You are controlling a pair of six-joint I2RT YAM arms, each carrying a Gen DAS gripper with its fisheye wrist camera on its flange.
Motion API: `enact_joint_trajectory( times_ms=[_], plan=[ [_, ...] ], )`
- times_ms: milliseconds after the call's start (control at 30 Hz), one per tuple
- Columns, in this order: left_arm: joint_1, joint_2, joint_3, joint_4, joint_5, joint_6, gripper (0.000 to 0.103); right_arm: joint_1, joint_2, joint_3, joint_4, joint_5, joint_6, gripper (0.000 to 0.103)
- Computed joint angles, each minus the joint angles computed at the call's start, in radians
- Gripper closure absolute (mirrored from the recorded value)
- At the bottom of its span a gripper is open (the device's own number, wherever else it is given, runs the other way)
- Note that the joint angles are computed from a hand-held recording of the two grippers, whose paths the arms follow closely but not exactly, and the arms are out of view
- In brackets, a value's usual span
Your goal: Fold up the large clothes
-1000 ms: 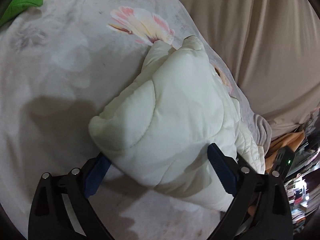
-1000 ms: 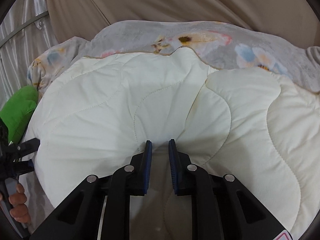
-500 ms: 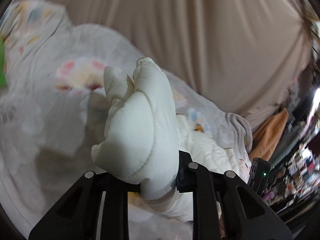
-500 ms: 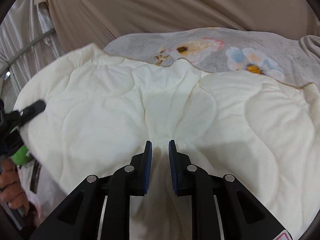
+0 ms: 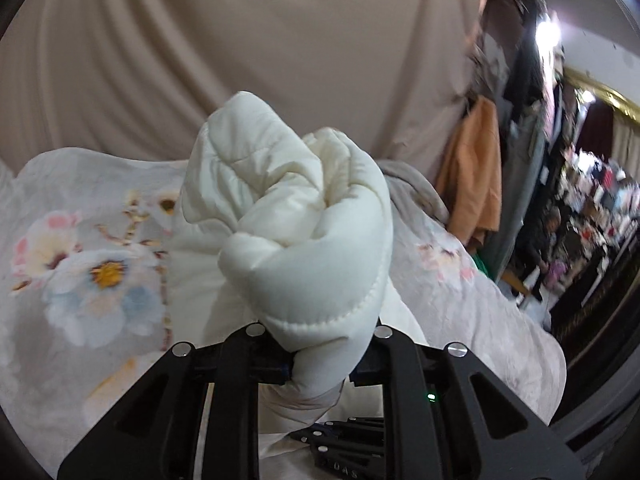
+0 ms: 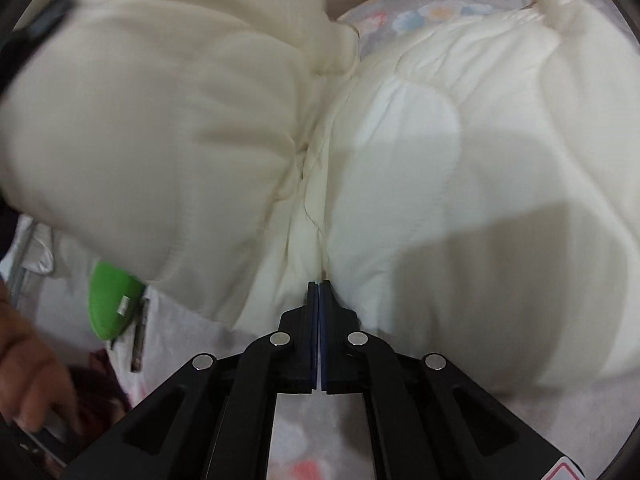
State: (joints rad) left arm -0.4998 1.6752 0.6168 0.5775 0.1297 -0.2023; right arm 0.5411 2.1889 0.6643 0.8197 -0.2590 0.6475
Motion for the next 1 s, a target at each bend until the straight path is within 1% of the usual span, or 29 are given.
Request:
enact_joint_trajectory(
  times_ms=[100,133,167,233,300,433,533,567,600,633,667,700,733,767,800,833,867,933,1000],
  plan=[
    [-0.072,0.114,0.094,-0.039,-0.027,0.021,0.086,-0.033,-0.07,-0.163,0.13,0.044,0.014,0.102],
    [-0.098,0.159,0.136,-0.058,-0.043,0.021,0.086,-0.058,-0.092,-0.235,0.193,0.053,0.023,0.102],
    [-0.125,0.227,0.197,-0.084,-0.057,0.024,0.086,-0.078,-0.111,-0.286,0.229,0.068,0.027,0.102],
    [-0.165,0.306,0.266,-0.117,-0.085,0.02,0.086,-0.114,-0.152,-0.38,0.276,0.114,0.019,0.1],
    [-0.198,0.393,0.332,-0.131,-0.117,0.022,0.086,-0.15,-0.185,-0.457,0.308,0.152,0.008,0.097],
    [-0.246,0.494,0.403,-0.145,-0.188,0.042,0.086,-0.229,-0.232,-0.575,0.38,0.172,-0.016,0.093],
    [-0.283,0.53,0.415,-0.139,-0.242,0.052,0.084,-0.243,-0.307,-0.61,0.361,0.2,-0.031,0.092],
    [-0.288,0.528,0.406,-0.131,-0.25,0.065,0.082,-0.267,-0.338,-0.618,0.348,0.186,-0.048,0.092],
    [-0.287,0.513,0.388,-0.118,-0.241,0.067,0.08,-0.299,-0.371,-0.618,0.327,0.163,-0.067,0.091],
    [-0.283,0.488,0.357,-0.097,-0.223,0.064,0.074,-0.321,-0.428,-0.612,0.283,0.141,-0.079,0.088],
    [-0.278,0.451,0.323,-0.082,-0.192,0.063,0.065,-0.344,-0.465,-0.62,0.268,0.114,-0.097,0.085],
    [-0.272,0.408,0.278,-0.062,-0.168,0.059,0.061,-0.357,-0.54,-0.618,0.211,0.096,-0.11,0.073],
    [-0.271,0.369,0.244,-0.051,-0.158,0.055,0.052,-0.373,-0.603,-0.61,0.163,0.081,-0.127,0.053],
    [-0.267,0.31,0.182,-0.027,-0.145,0.053,0.035,-0.382,-0.673,-0.608,0.112,0.071,-0.141,0.044],
    [-0.263,0.249,0.114,0.008,-0.138,0.048,0.028,-0.377,-0.739,-0.588,0.043,0.071,-0.154,0.038],
    [-0.257,0.18,0.036,0.051,-0.139,0.041,0.021,-0.382,-0.773,-0.552,-0.021,0.06,-0.171,0.038],
    [-0.25,0.127,-0.017,0.074,-0.141,0.036,0.017,-0.393,-0.789,-0.52,-0.064,0.038,-0.185,0.036],
    [-0.218,0.005,-0.122,0.099,-0.15,0.025,0.013,-0.387,-0.795,-0.474,-0.096,0.0,-0.187,0.027],
    [-0.171,-0.087,-0.194,0.101,-0.199,0.001,0.013,-0.375,-0.775,-0.428,-0.127,-0.025,-0.184,0.025]
  ],
)
